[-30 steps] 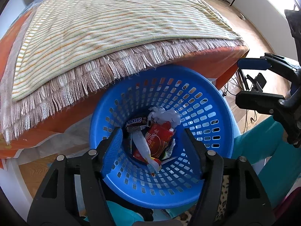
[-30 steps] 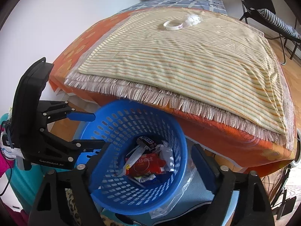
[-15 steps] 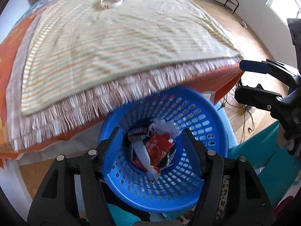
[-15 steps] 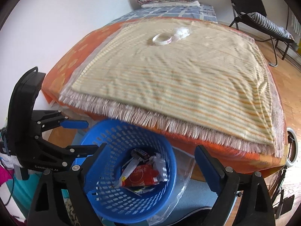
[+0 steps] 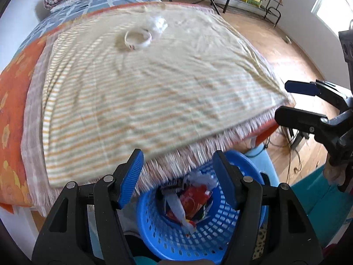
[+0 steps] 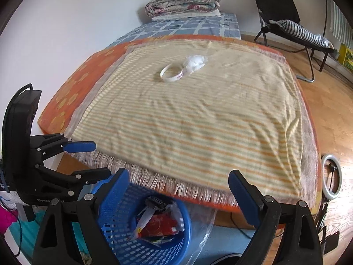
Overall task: Collect trash
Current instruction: 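Move both open tools back over the white band and tissue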
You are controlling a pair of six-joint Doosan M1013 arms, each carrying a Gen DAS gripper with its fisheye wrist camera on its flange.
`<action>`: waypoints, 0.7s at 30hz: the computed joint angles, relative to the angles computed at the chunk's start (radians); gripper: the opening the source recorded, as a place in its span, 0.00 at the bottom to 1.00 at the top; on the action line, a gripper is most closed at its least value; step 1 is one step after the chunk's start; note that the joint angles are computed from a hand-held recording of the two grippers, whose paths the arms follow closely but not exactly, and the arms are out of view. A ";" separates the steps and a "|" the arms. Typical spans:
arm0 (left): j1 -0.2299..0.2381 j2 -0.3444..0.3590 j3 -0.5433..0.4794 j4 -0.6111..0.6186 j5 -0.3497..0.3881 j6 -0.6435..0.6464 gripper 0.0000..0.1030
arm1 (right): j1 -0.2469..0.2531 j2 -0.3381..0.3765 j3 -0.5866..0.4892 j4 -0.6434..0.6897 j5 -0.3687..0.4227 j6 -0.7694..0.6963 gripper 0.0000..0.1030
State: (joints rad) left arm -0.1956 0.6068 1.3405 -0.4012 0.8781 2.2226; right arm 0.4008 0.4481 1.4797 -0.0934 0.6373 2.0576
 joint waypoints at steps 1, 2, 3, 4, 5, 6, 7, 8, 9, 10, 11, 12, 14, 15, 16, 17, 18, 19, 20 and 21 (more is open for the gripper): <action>0.001 0.007 -0.013 -0.009 0.002 -0.008 0.65 | -0.002 0.003 -0.008 -0.006 0.003 -0.001 0.90; 0.000 0.012 -0.022 -0.010 0.002 -0.014 0.65 | -0.003 0.007 -0.017 -0.009 0.007 -0.003 0.90; -0.001 0.017 -0.031 -0.009 0.000 -0.019 0.65 | -0.007 0.012 -0.032 -0.011 0.013 -0.009 0.90; -0.002 0.021 -0.039 -0.005 -0.005 -0.021 0.65 | -0.009 0.016 -0.040 -0.011 0.015 -0.012 0.90; -0.003 0.024 -0.047 -0.004 -0.016 -0.021 0.65 | -0.012 0.019 -0.050 -0.012 0.015 -0.014 0.90; -0.004 0.028 -0.054 -0.005 -0.022 -0.023 0.65 | -0.016 0.024 -0.060 -0.015 0.010 -0.013 0.90; -0.004 0.035 -0.067 -0.008 -0.020 -0.027 0.65 | -0.019 0.027 -0.068 -0.018 0.006 -0.012 0.90; -0.003 0.044 -0.083 -0.013 -0.014 -0.034 0.65 | -0.023 0.032 -0.079 -0.028 -0.001 -0.007 0.90; -0.003 0.053 -0.099 -0.015 -0.012 -0.045 0.65 | -0.025 0.037 -0.089 -0.042 -0.007 0.002 0.90; -0.003 0.061 -0.113 -0.016 -0.014 -0.056 0.65 | -0.027 0.041 -0.098 -0.057 -0.015 0.011 0.90; -0.003 0.070 -0.131 -0.017 -0.018 -0.067 0.65 | -0.029 0.046 -0.107 -0.068 -0.023 0.016 0.90; -0.003 0.078 -0.144 -0.018 -0.024 -0.076 0.65 | -0.033 0.055 -0.122 -0.081 -0.031 0.024 0.90; -0.004 0.101 -0.181 -0.019 -0.029 -0.101 0.65 | -0.042 0.071 -0.149 -0.093 -0.042 0.036 0.90; -0.004 0.112 -0.198 -0.019 -0.026 -0.109 0.65 | -0.046 0.078 -0.159 -0.090 -0.049 0.039 0.90; -0.005 0.125 -0.220 -0.016 -0.018 -0.121 0.65 | -0.052 0.088 -0.174 -0.082 -0.058 0.040 0.90; -0.005 0.140 -0.244 -0.011 -0.010 -0.137 0.65 | -0.058 0.096 -0.185 -0.075 -0.066 0.043 0.90; -0.005 0.152 -0.264 -0.008 -0.004 -0.152 0.65 | -0.065 0.109 -0.203 -0.068 -0.072 0.048 0.90; -0.006 0.166 -0.286 -0.001 0.003 -0.172 0.65 | -0.071 0.119 -0.218 -0.062 -0.074 0.050 0.90; -0.005 0.181 -0.311 0.004 0.016 -0.194 0.65 | -0.077 0.134 -0.238 -0.052 -0.074 0.050 0.90; -0.004 0.194 -0.332 -0.001 0.029 -0.207 0.65 | -0.084 0.147 -0.255 -0.036 -0.073 0.044 0.90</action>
